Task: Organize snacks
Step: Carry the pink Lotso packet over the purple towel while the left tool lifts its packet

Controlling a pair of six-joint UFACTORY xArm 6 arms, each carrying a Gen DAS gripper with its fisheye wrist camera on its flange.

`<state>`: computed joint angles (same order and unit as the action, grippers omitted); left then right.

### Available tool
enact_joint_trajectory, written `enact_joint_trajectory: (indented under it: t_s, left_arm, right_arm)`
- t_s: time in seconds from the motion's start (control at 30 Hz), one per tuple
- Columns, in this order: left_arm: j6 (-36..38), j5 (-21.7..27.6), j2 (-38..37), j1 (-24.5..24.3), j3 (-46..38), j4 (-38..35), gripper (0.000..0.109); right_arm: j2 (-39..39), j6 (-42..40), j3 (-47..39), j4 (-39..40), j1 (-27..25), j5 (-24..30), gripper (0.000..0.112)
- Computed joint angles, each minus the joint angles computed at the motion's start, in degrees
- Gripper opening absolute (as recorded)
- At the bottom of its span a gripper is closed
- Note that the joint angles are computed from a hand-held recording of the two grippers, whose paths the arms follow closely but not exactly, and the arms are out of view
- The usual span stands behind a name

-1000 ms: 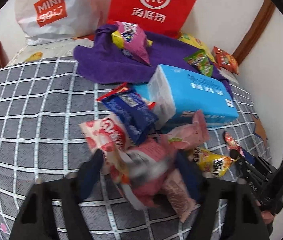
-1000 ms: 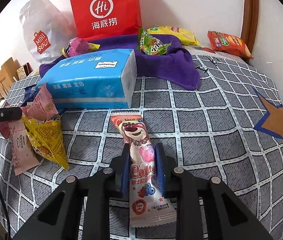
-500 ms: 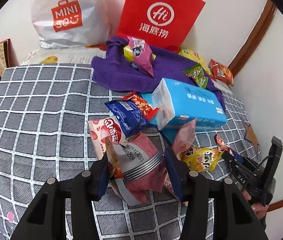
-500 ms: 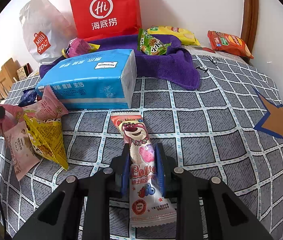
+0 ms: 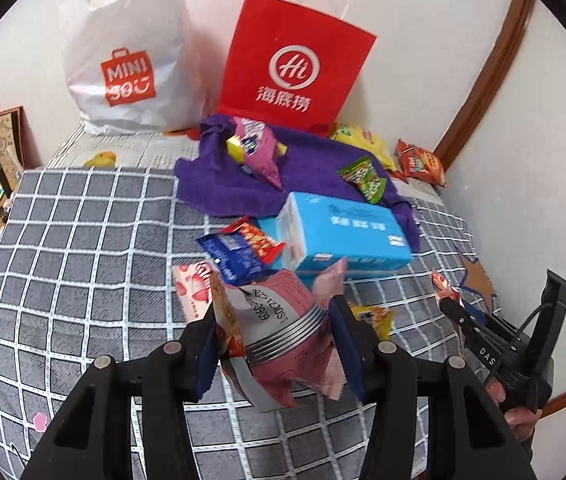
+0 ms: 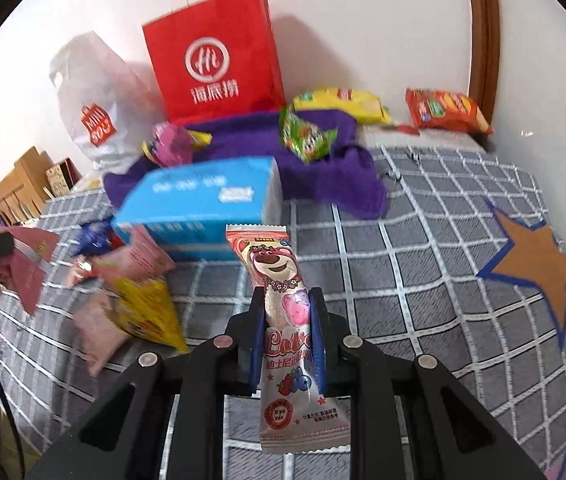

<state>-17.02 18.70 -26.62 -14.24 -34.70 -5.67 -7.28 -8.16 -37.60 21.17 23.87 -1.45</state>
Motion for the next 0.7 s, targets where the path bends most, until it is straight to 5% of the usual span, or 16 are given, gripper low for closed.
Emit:
enact_joint_trajectory:
  t_s: [0.27, 0.7]
  left_arm:
    - [-2.8, 1.4, 0.4, -2.2, -4.4, 4.2, 0.049]
    - [0.1, 3.1, 5.6, -2.9, -13.0, 1.5, 0.049]
  right_arm:
    - [-5.0, 14.5, -1.4, -15.6, -0.9, 4.6, 0.02]
    - [-4.9, 22.2, -10.0, -24.4, -2.1, 11.2, 0.02]
